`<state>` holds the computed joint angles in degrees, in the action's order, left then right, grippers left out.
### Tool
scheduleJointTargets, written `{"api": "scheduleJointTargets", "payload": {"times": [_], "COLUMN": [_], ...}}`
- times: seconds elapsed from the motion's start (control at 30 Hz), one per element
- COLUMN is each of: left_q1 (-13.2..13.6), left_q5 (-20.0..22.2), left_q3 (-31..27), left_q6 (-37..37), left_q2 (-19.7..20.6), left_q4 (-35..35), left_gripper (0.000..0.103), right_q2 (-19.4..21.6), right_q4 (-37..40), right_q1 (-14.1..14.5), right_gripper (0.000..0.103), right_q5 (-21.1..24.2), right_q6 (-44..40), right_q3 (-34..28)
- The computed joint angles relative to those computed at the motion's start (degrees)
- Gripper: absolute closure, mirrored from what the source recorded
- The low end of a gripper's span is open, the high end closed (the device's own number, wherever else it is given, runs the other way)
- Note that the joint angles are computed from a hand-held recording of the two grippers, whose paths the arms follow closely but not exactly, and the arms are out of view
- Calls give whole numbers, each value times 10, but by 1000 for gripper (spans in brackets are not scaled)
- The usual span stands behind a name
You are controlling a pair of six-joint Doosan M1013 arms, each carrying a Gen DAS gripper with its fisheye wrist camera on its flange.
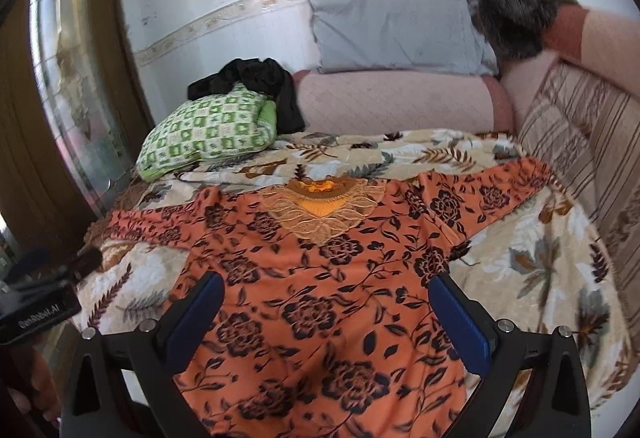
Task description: Fold small clothes
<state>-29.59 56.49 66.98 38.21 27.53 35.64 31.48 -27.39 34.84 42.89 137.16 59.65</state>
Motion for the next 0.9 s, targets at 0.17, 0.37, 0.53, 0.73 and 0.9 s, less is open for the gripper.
{"api": "scheduleJointTargets", "payload": {"times": [0.17,0.37,0.53,0.73,0.9], "left_q1": [31,10,8,10,17], "left_q5": [89,63,-13,-25,-24], "left_q3": [-167,-225,-205,-212,-221], "left_q6": [106,107,126,167,163], "left_q2": [134,199,195,208,211], "left_q4": [-178,-105,-104,-91,-118], "left_gripper": [0,0,0,0,0], "right_q2": [4,30,53,117,173], "right_q4": [64,172,237,355,356], "right_q1": [-76,-189,-249,-288,-305], "right_gripper": [0,0,0,21,56], "right_q5": [-64,-77,-140,-174,-123], "right_q6": [10,56,99,68,106], "right_q3": [28,33,30,-38,-116]}}
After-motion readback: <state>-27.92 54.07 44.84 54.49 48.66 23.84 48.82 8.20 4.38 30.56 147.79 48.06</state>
